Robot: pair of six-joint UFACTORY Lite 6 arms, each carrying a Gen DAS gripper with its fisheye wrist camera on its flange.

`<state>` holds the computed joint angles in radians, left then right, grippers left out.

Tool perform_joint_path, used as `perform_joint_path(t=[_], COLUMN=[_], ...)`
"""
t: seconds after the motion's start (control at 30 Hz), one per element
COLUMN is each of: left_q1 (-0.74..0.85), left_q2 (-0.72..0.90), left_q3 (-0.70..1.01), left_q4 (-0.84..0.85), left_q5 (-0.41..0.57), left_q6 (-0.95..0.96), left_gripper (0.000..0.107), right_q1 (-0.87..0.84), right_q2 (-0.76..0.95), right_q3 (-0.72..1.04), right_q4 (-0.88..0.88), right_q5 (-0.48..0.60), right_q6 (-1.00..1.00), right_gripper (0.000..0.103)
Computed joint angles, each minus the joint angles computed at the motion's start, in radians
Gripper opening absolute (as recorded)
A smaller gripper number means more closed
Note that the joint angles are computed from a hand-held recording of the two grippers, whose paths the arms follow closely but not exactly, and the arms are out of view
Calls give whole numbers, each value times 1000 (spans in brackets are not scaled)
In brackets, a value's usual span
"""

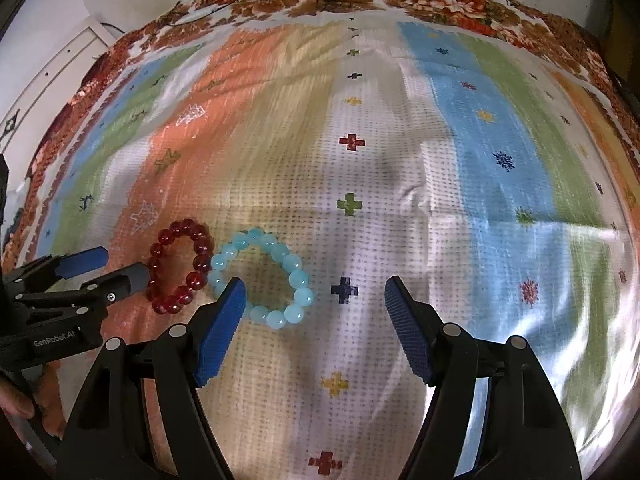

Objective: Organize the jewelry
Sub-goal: 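Move the right gripper to the pale blue bracelet while the left approaches the red bracelet, then grasp the pale blue bracelet with the right gripper while the left grasps the red bracelet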

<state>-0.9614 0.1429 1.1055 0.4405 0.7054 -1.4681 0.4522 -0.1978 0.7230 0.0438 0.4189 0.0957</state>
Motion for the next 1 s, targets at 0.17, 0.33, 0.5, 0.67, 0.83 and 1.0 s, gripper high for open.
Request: perform_joint_path(t=[0.17, 0.33, 0.5, 0.67, 0.83, 1.0], left_q1=[15, 16, 3, -6, 11, 4], left_q2=[39, 78, 128, 148, 112, 65], left_q3=[13, 44, 90, 109, 80, 60], left_q4=[-12, 1, 9, 21, 6, 15], left_q5=[-11, -7, 46, 92, 104, 116], left_q6=[35, 50, 78, 78, 95, 85], left_gripper=[72, 71, 65, 47, 13, 13], right_q1=[1, 0, 13, 32, 14, 6], right_q2=[55, 113, 147, 148, 143, 103], right_q3=[17, 32, 41, 39, 35, 21], right_q4=[-52, -71, -139, -263, -196, -112], right_q5=[-27, -51, -63, -49, -52, -39], right_q6=[49, 71, 141, 263, 173, 53], right_gripper=[72, 72, 72, 54, 12, 12])
